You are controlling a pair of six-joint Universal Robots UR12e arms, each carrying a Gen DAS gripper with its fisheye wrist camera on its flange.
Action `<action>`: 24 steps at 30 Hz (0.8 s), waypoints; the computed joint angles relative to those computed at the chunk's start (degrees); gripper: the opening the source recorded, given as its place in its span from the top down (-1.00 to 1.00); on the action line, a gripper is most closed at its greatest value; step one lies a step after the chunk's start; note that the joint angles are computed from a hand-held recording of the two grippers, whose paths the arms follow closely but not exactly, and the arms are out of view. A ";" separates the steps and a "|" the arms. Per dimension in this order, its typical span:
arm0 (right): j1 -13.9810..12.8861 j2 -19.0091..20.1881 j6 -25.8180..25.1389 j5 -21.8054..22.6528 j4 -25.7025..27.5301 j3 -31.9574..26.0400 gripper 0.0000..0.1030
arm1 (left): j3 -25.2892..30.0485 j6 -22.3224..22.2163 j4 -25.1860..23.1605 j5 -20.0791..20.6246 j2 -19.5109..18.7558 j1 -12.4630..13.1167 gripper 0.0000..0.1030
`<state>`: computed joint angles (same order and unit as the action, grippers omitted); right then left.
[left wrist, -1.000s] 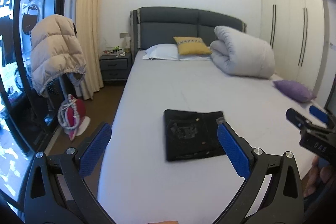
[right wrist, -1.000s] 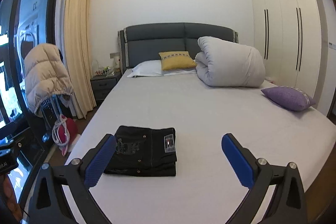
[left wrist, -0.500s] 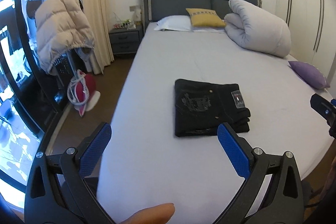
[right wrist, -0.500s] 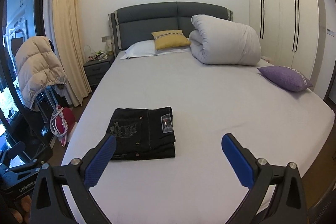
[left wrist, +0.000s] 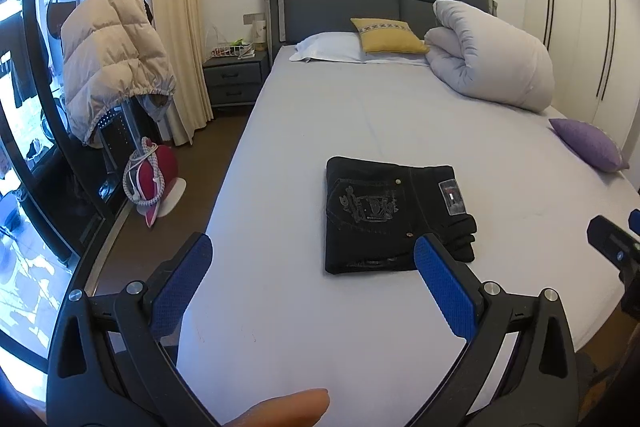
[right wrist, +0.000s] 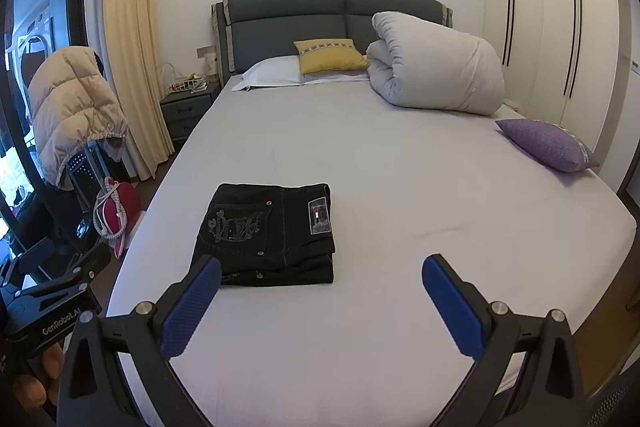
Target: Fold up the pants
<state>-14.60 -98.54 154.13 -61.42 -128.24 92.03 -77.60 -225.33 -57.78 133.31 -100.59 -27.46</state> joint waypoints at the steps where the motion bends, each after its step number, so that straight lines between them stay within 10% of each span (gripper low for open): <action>1: 0.00 -0.03 -0.08 0.05 0.14 0.01 -1.00 | -0.03 0.12 0.19 -0.11 -0.01 0.07 -1.00; 24: 0.31 0.07 -0.56 -0.02 1.44 0.21 -1.00 | 0.40 -1.06 -0.58 -0.01 -0.63 -0.35 -1.00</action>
<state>-14.29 -98.47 153.58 -61.44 -126.79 92.24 -77.20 -226.39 -58.36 133.30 -101.22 -27.82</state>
